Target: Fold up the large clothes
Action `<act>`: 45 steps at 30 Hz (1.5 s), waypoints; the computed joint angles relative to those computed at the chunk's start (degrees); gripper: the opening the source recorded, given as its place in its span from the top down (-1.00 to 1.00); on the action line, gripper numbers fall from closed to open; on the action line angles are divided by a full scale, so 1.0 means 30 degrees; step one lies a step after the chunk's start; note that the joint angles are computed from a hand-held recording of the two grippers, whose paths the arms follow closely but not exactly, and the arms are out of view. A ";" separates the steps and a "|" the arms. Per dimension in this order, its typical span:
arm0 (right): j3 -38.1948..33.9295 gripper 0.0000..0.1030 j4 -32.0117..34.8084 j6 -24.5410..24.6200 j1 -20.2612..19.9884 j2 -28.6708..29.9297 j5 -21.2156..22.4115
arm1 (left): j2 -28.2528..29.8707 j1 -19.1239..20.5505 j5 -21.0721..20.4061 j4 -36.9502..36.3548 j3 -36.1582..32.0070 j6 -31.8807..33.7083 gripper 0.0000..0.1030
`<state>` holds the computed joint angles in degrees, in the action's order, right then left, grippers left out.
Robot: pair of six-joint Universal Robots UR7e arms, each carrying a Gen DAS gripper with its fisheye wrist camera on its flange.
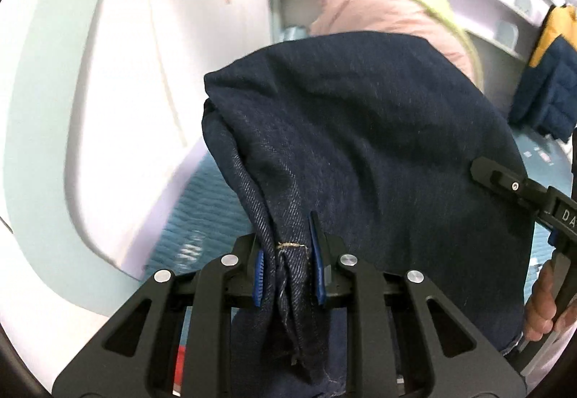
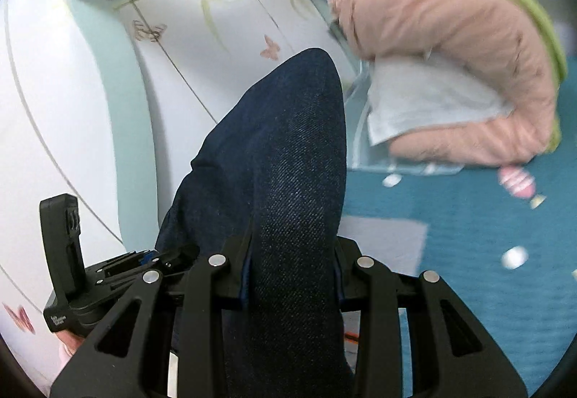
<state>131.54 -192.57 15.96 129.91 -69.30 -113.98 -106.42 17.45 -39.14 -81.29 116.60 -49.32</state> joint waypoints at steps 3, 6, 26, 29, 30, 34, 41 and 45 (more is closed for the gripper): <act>-0.0106 0.41 -0.0732 0.0802 -0.0825 0.1611 -0.0096 | 0.0238 0.2436 -0.0236 -0.2284 0.0676 0.2535 0.61; 0.0193 0.41 -0.1147 0.1369 -0.1927 0.2920 -0.0718 | 0.1260 0.5123 -0.1107 -0.5440 0.1621 0.4973 0.61; 0.0876 -0.18 0.1361 0.1725 -0.2250 0.3216 -0.6061 | 0.1229 0.5620 0.0745 -0.8596 0.4178 0.4930 0.20; 0.0621 -0.20 0.0884 -0.0024 -0.1360 0.2985 -0.7396 | 0.0541 0.4613 0.0967 -0.7926 0.3995 0.4903 0.20; 0.0436 -0.18 0.1334 -0.0595 -0.1158 0.2880 -0.7597 | 0.0471 0.4358 0.1034 -0.7447 0.3907 0.4712 0.21; -0.0289 -0.01 0.2236 -0.2443 -0.0570 0.3529 -0.8641 | 0.0721 0.4832 0.0480 -0.8235 0.4139 0.4926 0.40; -0.1357 0.54 0.9072 -0.0001 -0.2481 0.5464 -0.7814 | 0.2880 0.8535 -0.0715 -1.0350 0.5431 0.3797 0.76; -0.0304 0.56 1.0507 0.1717 -0.3280 0.3424 -0.5311 | 0.2101 0.8082 -0.1386 -0.8891 0.5082 0.3297 0.76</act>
<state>130.62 -161.05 21.11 120.07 -59.03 -129.91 -100.11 41.70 -43.29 -107.97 131.85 -39.43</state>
